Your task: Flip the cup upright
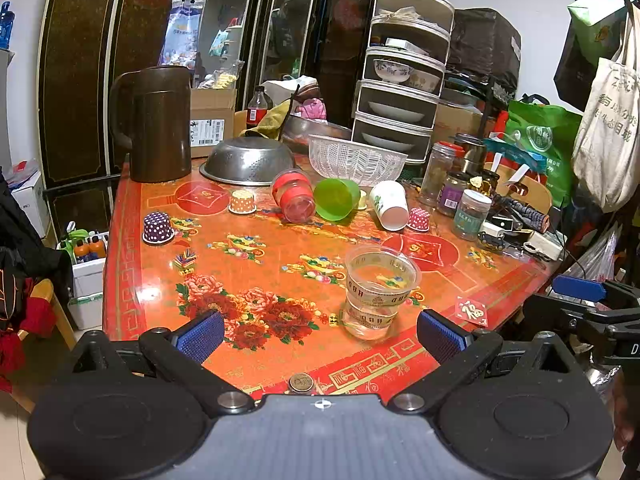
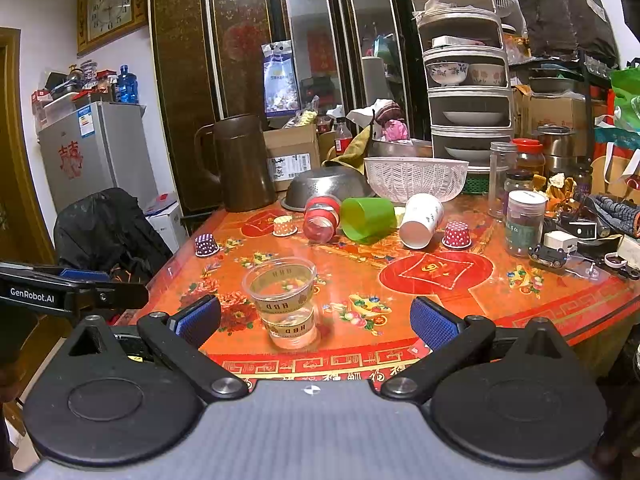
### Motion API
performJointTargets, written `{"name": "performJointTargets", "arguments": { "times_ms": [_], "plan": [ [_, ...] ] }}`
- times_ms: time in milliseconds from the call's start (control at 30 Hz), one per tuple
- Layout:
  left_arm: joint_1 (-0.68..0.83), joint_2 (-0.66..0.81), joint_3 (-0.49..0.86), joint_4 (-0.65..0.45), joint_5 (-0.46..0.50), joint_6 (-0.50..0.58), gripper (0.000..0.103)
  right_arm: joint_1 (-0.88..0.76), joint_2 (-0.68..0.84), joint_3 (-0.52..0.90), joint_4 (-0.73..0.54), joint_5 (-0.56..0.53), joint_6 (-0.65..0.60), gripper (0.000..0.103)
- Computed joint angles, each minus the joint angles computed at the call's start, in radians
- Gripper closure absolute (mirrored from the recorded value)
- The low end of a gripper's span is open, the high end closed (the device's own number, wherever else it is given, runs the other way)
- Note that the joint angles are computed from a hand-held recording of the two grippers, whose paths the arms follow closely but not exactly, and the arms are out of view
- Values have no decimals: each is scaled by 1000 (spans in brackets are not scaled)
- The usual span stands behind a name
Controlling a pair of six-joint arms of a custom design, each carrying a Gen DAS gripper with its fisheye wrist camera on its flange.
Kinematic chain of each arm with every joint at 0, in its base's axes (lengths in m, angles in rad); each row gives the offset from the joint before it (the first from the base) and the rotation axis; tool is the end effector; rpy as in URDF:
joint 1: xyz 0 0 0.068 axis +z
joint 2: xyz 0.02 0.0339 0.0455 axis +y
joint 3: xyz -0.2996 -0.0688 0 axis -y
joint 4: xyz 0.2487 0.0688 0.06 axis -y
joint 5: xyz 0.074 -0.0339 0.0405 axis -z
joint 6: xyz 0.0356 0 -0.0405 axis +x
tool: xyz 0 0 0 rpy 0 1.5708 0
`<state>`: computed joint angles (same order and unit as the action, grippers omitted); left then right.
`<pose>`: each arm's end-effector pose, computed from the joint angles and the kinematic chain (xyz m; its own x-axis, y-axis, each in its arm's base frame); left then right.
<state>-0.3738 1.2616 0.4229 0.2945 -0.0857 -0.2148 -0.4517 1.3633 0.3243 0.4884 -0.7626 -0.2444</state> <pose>0.2184 -0.0824 0.1973 -0.5339 -0.0187 -0.8453 0.1861 0.9726 -0.1391 0.2097 -0.0744 0.1706 -0.4049 0.0020 -0.9143 -0.3216 0.9358 0.1445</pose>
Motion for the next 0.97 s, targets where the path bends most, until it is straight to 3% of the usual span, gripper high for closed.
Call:
{"name": "performJointTargets", "arguments": {
  "times_ms": [667,967],
  "plan": [
    [-4,8,-8,15,0,3,0,2,1,-2,2,2,-1,1],
    [-27,5,-38,88,-43,6,0,23,16,-19,42,3,17,1]
  ]
}}
